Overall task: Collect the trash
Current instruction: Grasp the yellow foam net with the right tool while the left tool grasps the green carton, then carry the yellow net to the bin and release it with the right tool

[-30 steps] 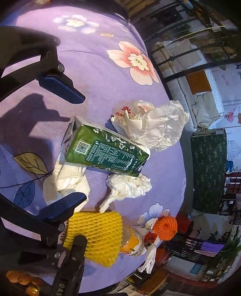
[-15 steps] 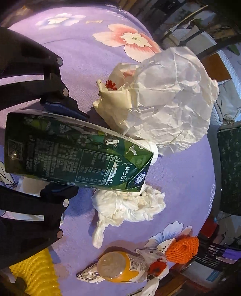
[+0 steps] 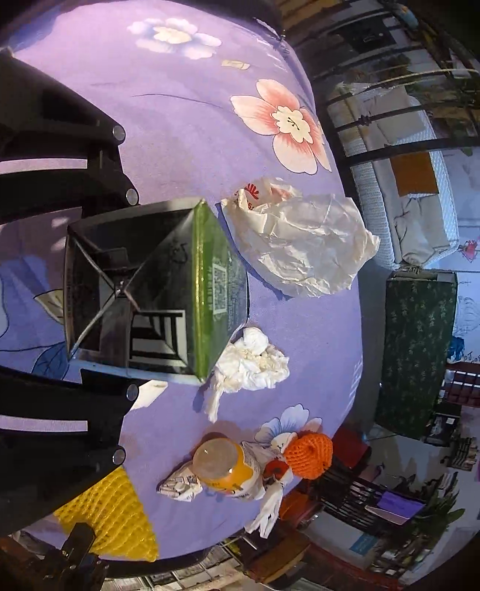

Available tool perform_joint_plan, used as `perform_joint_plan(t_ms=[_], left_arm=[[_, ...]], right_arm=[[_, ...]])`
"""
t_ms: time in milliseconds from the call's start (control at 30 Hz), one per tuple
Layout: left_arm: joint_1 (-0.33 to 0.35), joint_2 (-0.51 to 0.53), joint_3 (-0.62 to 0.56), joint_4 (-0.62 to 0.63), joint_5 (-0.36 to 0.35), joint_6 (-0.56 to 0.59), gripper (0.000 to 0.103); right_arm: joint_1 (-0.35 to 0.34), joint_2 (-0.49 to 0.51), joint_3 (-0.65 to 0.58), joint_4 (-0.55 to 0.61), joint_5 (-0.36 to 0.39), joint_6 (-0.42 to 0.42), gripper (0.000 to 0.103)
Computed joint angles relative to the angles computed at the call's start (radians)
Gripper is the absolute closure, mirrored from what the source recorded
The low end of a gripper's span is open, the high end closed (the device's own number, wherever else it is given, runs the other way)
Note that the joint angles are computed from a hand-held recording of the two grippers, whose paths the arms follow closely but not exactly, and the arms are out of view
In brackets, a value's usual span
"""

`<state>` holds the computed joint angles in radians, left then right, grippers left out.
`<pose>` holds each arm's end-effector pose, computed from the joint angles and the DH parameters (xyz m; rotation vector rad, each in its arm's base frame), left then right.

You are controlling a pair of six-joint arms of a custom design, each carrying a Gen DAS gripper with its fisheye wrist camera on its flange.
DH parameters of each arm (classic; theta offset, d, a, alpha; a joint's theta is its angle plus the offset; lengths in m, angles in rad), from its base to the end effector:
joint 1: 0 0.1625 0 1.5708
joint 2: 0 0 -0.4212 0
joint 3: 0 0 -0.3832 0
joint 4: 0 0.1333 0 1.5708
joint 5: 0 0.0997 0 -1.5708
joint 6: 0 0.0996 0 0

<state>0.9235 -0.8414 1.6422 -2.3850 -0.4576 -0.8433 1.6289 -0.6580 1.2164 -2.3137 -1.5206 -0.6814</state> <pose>-0.2130 -0.6510 0.1588 -0.2207 2.1523 -0.9237 0.1830 -0.7652 0.1376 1.1337 -2.9050 0.2986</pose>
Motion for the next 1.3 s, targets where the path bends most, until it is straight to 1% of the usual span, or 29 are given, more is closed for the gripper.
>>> perform_joint_plan(t_ms=[133,167,367,467,600,667,767,867,967,1100,1200,1300], left_arm=[[-0.032,0.019,0.016,-0.059,0.014,-0.004,0.055],[-0.033,0.028,0.012,-0.08,0.011,0.009,0.055],[-0.079,0.05,0.051,-0.158,-0.024,0.006,0.055],[-0.107,0.082,0.042,-0.198,-0.031,0.037,0.055],[-0.143,0.139,0.022,-0.298,-0.059,0.1,0.055],[-0.158,0.169,0.007,-0.344,-0.054,0.133,0.055],[-0.176,0.224,-0.027,-0.437,-0.055,0.217,0.055],[-0.181,0.273,-0.074,-0.49,-0.089,0.261,0.055],[-0.183,0.328,-0.141,-0.49,-0.102,0.313,0.055],[-0.172,0.394,-0.238,-0.497,-0.193,0.373,0.055],[-0.166,0.445,-0.317,-0.487,-0.233,0.421,0.055],[-0.16,0.489,-0.383,-0.485,-0.269,0.464,0.055]], right_arm=[[-0.007,-0.039,0.037,-0.021,0.005,-0.015,0.089],[-0.01,-0.048,0.043,-0.023,0.005,-0.019,0.089],[-0.034,-0.1,0.081,-0.035,0.018,-0.022,0.089],[-0.046,-0.138,0.117,-0.067,0.018,-0.034,0.089],[-0.065,-0.174,0.132,-0.096,0.013,-0.038,0.089],[-0.075,-0.19,0.137,-0.11,0.012,-0.036,0.089],[-0.093,-0.213,0.142,-0.143,0.003,-0.031,0.089],[-0.118,-0.232,0.137,-0.175,-0.011,-0.02,0.089],[-0.144,-0.237,0.115,-0.205,-0.037,0.0,0.089],[-0.183,-0.238,0.078,-0.243,-0.077,0.031,0.089],[-0.204,-0.23,0.049,-0.264,-0.111,0.047,0.089],[-0.229,-0.215,0.003,-0.257,-0.13,0.087,0.089]])
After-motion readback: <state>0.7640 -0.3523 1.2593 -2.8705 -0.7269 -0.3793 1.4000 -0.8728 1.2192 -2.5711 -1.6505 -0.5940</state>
